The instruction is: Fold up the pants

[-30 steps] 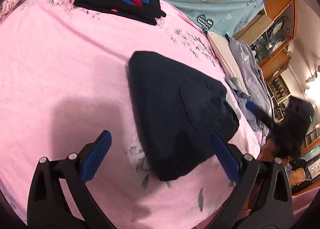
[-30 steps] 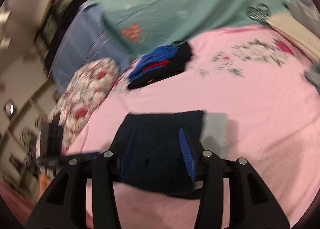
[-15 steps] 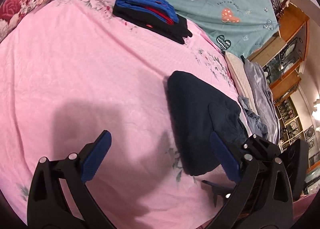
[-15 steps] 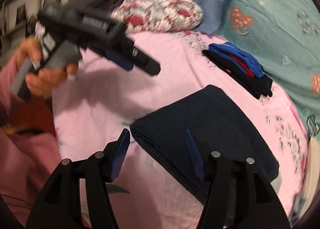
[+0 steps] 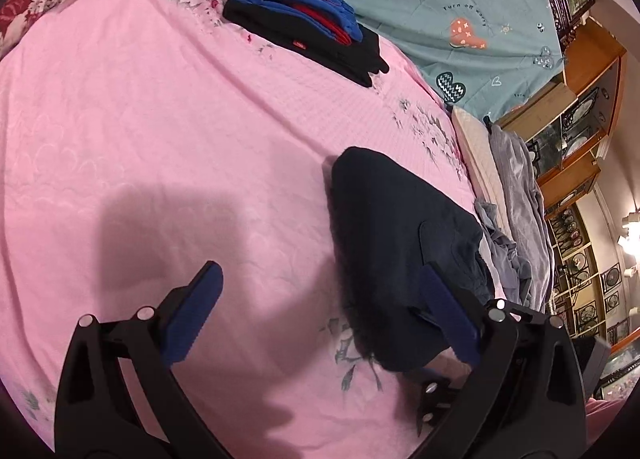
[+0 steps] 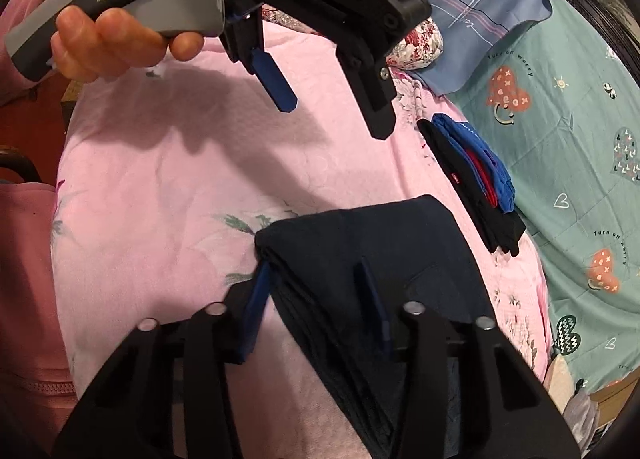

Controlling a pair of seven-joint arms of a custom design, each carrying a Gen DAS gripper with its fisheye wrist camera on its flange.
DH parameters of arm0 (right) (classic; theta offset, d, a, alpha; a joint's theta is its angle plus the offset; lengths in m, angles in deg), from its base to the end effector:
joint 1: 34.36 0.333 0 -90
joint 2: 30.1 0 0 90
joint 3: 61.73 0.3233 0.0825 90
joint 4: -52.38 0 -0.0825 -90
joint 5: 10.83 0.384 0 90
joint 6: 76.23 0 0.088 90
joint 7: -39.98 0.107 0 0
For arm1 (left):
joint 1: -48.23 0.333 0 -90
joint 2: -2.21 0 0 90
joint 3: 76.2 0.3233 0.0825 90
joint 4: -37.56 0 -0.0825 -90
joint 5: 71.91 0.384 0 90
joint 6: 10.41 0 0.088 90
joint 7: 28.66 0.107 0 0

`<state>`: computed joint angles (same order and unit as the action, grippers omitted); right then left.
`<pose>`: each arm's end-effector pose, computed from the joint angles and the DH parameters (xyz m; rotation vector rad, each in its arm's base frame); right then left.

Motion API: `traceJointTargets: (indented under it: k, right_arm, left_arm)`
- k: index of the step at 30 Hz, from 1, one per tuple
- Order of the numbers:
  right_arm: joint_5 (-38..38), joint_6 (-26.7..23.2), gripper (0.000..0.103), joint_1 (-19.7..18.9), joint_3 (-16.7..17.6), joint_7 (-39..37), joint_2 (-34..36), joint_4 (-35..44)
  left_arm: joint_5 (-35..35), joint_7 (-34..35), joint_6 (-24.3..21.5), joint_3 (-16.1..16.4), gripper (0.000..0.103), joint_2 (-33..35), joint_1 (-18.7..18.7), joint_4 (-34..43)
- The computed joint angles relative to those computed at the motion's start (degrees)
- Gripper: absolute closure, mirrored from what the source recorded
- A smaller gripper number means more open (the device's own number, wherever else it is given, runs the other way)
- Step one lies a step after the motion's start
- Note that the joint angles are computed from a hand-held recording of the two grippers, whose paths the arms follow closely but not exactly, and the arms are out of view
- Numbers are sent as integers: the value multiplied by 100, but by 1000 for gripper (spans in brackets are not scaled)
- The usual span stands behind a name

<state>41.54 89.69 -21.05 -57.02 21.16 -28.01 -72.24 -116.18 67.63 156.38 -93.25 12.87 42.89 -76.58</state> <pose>0.5599 0.1324 0.4438 -2.5069 0.2235 -0.8257 0.6016 -0.1913 0.4517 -2.2300 1.7896 -1.2600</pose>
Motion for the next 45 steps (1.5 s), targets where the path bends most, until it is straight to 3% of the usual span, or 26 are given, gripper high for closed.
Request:
traceJointTargets:
  k: [3, 5, 7, 12, 20, 24, 27, 30, 32, 33, 35, 36, 37, 39, 41, 45]
  right_arm:
    - [360, -82, 85, -19, -33, 58, -63, 66]
    - [571, -292, 87, -71, -99, 357, -72, 235]
    - [803, -445, 88, -117, -149, 506, -97, 355]
    - [865, -874, 88, -230, -253, 763, -116, 481]
    - [1296, -956, 89, -247, -275, 512, -126, 464]
    - [1413, -966, 91, -260, -282, 430, -158, 422]
    - [1323, -987, 91, -270, -310, 423, -229, 332]
    - [1064, -1077, 78, -306, -392, 625, -380, 196]
    - [633, -1729, 76, -450, -565, 1169, -402, 314]
    - [550, -2015, 69, -545, -654, 1472, -382, 428]
    - [776, -1986, 53, -691, -750, 1856, -327, 596]
    - [939, -1885, 51, -787, -806, 2204, -233, 765]
    - [1021, -1849, 51, -897, -857, 2660, -106, 968]
    - [971, -2096, 35, -1174, -960, 3805, 243, 1470]
    - [904, -2657, 33, -1511, -1023, 4877, 676, 2024]
    - [291, -4418, 32, -2093, -1007, 6822, 1884, 3472]
  left_arm:
    - [-179, 232, -211, -111, 2, 107, 39, 178]
    - [-357, 404, -372, -171, 2, 189, 60, 306]
    - [-967, 842, -468, -331, 2, 270, 176, 437]
    - [-2444, 1974, -1539, -466, 2, 524, 394, 930]
    - [-2385, 1817, -2397, -283, 2, 1025, 120, 1497]
    - [-2543, 2024, -2263, -367, 5, 1238, 81, 1681]
    - [-2471, 2055, -2065, -384, 13, 1317, 21, 1749]
    - [-2514, 2290, -1858, -460, 17, 1293, 36, 1683]
    - [-2435, 2353, -1740, -455, 25, 1249, 10, 1611]
    - [-2401, 2429, -1630, -459, 26, 1215, -14, 1552]
    - [-2359, 2505, -1556, -466, 27, 1193, -12, 1515]
    - [-2370, 2562, -1521, -477, 27, 1161, -1, 1468]
    - [-2368, 2584, -1511, -480, 27, 1152, 4, 1454]
    - [-2486, 2695, -1555, -509, 27, 1111, 65, 1401]
    - [-2596, 2789, -1577, -502, 27, 1059, 92, 1340]
    - [-2892, 3037, -1552, -460, 27, 936, 115, 1181]
